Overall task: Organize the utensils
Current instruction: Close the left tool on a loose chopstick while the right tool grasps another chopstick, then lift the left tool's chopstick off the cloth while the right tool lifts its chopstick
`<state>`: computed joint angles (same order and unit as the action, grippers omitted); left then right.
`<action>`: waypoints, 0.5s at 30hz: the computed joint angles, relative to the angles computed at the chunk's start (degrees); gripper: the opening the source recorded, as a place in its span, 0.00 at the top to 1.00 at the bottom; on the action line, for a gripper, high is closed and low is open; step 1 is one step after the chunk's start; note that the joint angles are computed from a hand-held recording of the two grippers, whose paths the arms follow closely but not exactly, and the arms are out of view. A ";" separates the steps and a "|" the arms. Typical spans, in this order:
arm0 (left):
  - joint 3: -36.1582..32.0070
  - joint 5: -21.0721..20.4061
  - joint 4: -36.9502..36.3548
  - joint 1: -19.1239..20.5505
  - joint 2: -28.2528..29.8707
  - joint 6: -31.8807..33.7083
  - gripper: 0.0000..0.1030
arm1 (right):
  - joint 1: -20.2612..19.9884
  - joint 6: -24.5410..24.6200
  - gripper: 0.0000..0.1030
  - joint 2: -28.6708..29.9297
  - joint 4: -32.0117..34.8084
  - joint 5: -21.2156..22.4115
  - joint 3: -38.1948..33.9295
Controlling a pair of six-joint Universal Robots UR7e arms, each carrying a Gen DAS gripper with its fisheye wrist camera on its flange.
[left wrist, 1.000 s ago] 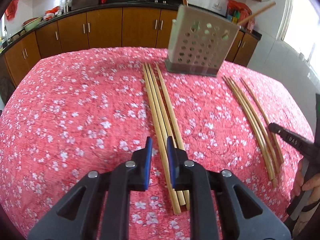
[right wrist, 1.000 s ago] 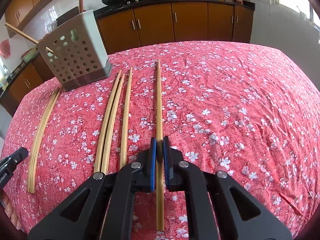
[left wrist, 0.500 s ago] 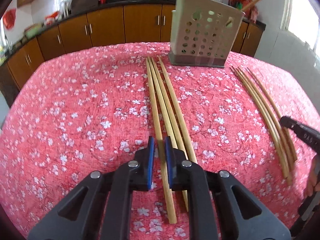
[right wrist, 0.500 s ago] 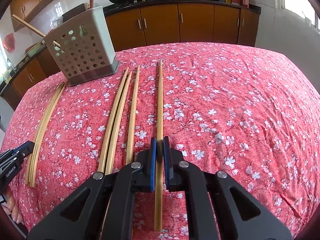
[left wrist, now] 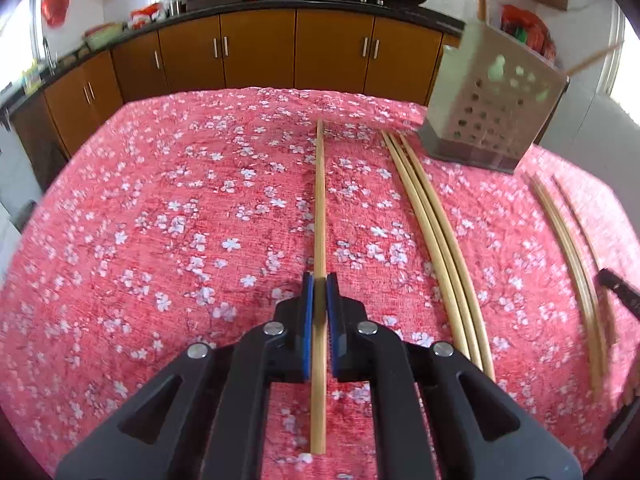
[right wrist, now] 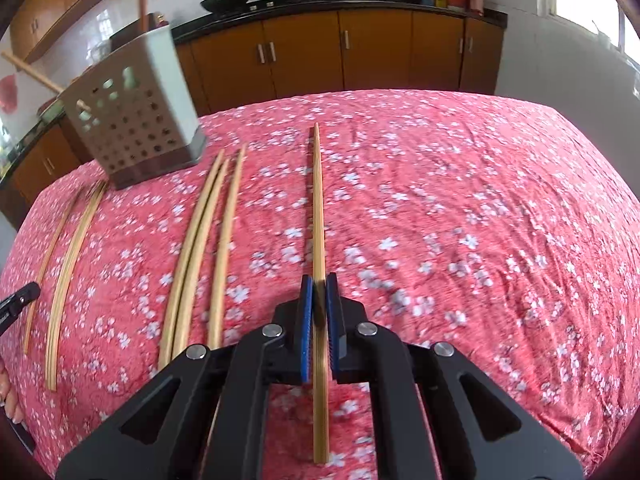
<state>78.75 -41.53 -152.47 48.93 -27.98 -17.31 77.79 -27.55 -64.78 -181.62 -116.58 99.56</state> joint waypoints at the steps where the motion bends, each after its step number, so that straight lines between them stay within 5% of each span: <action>1: 0.30 -0.74 -0.63 0.19 -0.27 -0.04 0.92 | -0.18 0.31 0.92 -0.15 0.26 0.36 -0.01; 15: 1.67 -3.09 -2.50 0.59 -1.36 -0.80 0.91 | 0.01 -0.47 0.92 0.20 -0.35 -0.56 -0.06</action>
